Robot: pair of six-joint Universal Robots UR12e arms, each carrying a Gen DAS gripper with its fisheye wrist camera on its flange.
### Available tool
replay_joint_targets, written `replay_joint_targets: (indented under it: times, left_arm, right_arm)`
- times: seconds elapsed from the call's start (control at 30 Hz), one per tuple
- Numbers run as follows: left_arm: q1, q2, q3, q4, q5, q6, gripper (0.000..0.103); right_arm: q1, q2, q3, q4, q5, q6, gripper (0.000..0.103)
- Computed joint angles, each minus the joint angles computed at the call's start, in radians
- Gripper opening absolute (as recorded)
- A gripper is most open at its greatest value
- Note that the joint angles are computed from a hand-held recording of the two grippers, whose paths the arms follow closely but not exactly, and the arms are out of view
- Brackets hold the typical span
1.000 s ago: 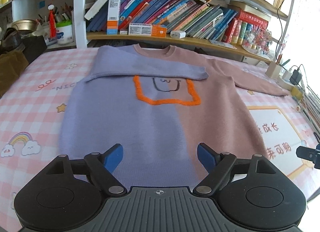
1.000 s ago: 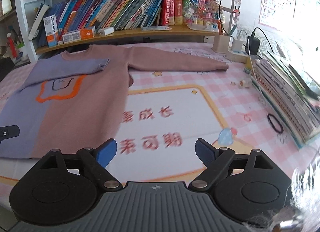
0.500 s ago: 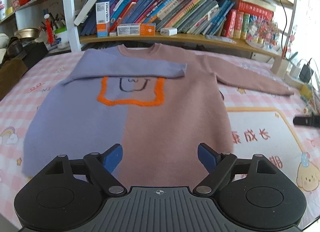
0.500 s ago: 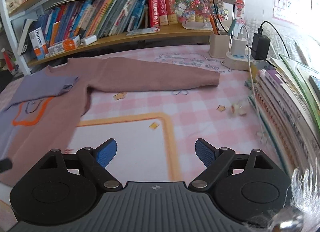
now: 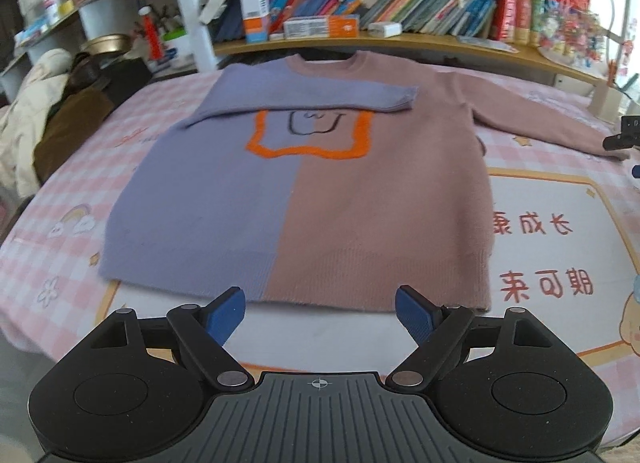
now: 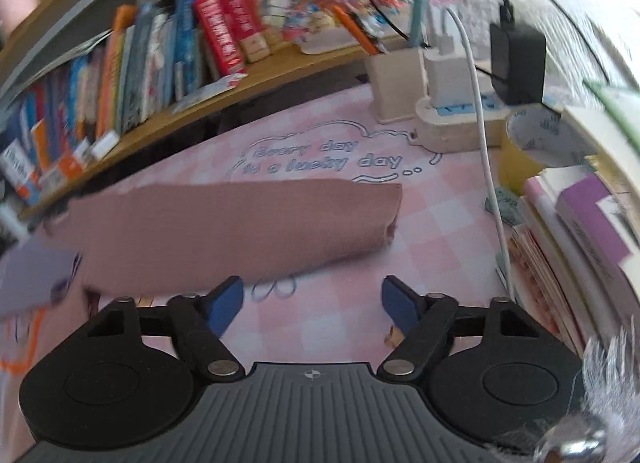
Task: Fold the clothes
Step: 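Move the right gripper out to the pink sleeve's cuff, then close the right gripper on the pink cuff and lift it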
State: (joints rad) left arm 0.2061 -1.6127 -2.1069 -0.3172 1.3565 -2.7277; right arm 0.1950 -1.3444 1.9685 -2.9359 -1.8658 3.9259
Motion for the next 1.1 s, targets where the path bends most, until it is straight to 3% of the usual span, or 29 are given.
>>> replay_joint_targets:
  times: [0.2, 0.3, 0.4, 0.47, 0.53, 0.63, 0.83, 1.1]
  left_arm:
    - [-0.005, 0.003, 0.001, -0.01, 0.05, -0.027, 0.085]
    - [-0.006, 0.001, 0.004, -0.012, 0.061, -0.032, 0.085]
    - [-0.007, -0.002, 0.008, -0.011, 0.067, -0.033, 0.085]
    - [-0.007, -0.005, 0.011, -0.008, 0.069, -0.039, 0.085]
    - [-0.005, -0.008, 0.013, -0.004, 0.069, -0.044, 0.085]
    - [-0.001, -0.012, 0.017, 0.004, 0.064, -0.042, 0.085]
    - [0.017, -0.022, 0.024, 0.011, 0.03, -0.022, 0.085]
    - [0.078, -0.044, 0.033, 0.047, -0.092, 0.014, 0.085]
  right_arm:
    - [-0.039, 0.013, -0.01, -0.018, 0.046, 0.025, 0.063]
    - [-0.05, 0.02, -0.019, -0.017, 0.051, 0.049, 0.052]
    - [-0.061, 0.026, -0.027, -0.015, 0.058, 0.077, 0.038]
    - [-0.069, 0.027, -0.025, -0.021, 0.069, 0.133, 0.019]
    - [-0.077, 0.029, -0.021, -0.028, 0.081, 0.193, 0.008]
    - [-0.079, 0.033, -0.027, -0.028, 0.081, 0.236, 0.006]
    - [-0.055, 0.052, -0.068, -0.088, 0.056, 0.192, 0.005]
    - [-0.002, 0.1, -0.182, -0.129, 0.031, 0.193, 0.005]
